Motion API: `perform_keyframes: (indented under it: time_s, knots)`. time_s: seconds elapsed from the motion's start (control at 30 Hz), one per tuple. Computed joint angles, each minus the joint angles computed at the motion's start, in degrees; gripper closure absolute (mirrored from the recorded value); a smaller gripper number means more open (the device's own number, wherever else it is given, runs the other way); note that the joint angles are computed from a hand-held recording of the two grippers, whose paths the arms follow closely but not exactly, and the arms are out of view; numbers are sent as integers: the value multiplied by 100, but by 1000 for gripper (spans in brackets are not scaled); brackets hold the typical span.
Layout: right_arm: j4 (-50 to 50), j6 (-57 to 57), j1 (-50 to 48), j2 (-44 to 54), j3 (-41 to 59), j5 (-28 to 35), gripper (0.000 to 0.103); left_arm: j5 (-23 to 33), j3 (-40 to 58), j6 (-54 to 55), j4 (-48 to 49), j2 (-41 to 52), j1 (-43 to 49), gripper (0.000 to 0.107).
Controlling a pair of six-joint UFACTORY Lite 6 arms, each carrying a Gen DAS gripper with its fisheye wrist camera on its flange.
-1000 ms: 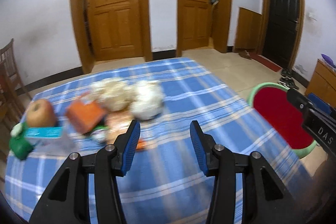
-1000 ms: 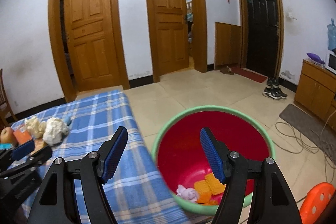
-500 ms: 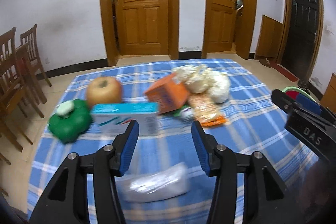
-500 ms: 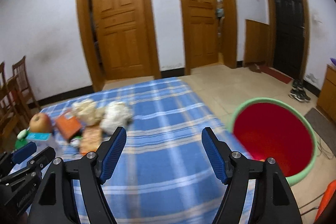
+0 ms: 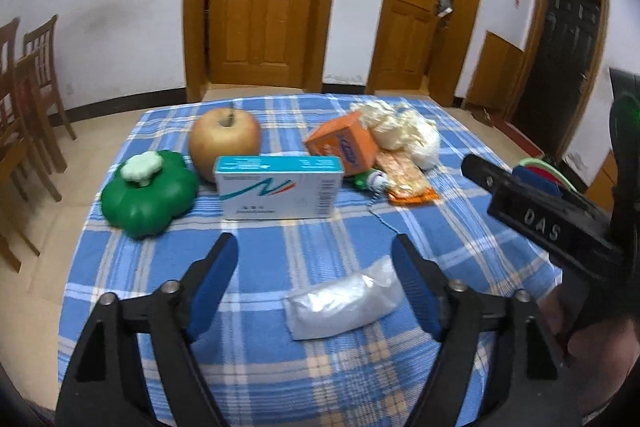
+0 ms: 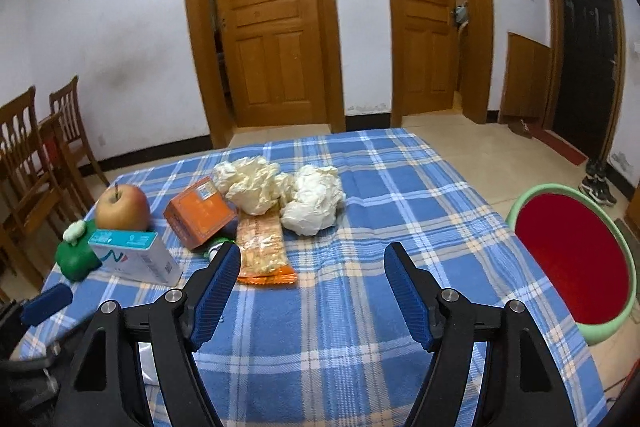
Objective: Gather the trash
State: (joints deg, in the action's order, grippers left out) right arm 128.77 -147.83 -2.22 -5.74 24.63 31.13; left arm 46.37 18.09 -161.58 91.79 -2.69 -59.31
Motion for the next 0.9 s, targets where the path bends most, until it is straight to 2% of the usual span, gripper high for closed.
perform_keyframes:
  time_s: [0.07, 0.2, 0.23, 0.3, 0.4, 0.6, 0.67, 0.77, 0.9]
  knots:
    - [-63, 172, -136, 67, 49, 45, 28, -211, 117, 81, 157, 105, 66, 18]
    - [-634, 806, -356, 290, 286, 43, 28, -634, 460, 299, 157, 490, 210, 18]
    - [-754, 937, -372, 383, 367, 28, 28, -817, 533, 287, 227, 610, 331, 20]
    - [-978, 1155, -376, 518, 493, -11, 28, -1054, 627, 334, 231, 741, 530, 42]
    - [-1149, 1321, -258, 696, 653, -150, 28, -1134, 525, -5, 555, 697, 616, 42]
    - [-2302, 2373, 632, 1556, 1446, -1221, 28, -1210, 312, -409, 1026, 509, 704, 44]
    - [-2042, 2086, 910, 1628, 1514, -1451, 28, -1215, 281, -425, 1041, 478, 748, 44]
    - [-1372, 1369, 1269, 1676, 1567, -1649, 28, -1107, 357, 76, 410, 462, 675, 44]
    - [-982, 934, 1565, 1810, 1721, -1794, 28, -1141, 301, 80, 460, 389, 702, 44]
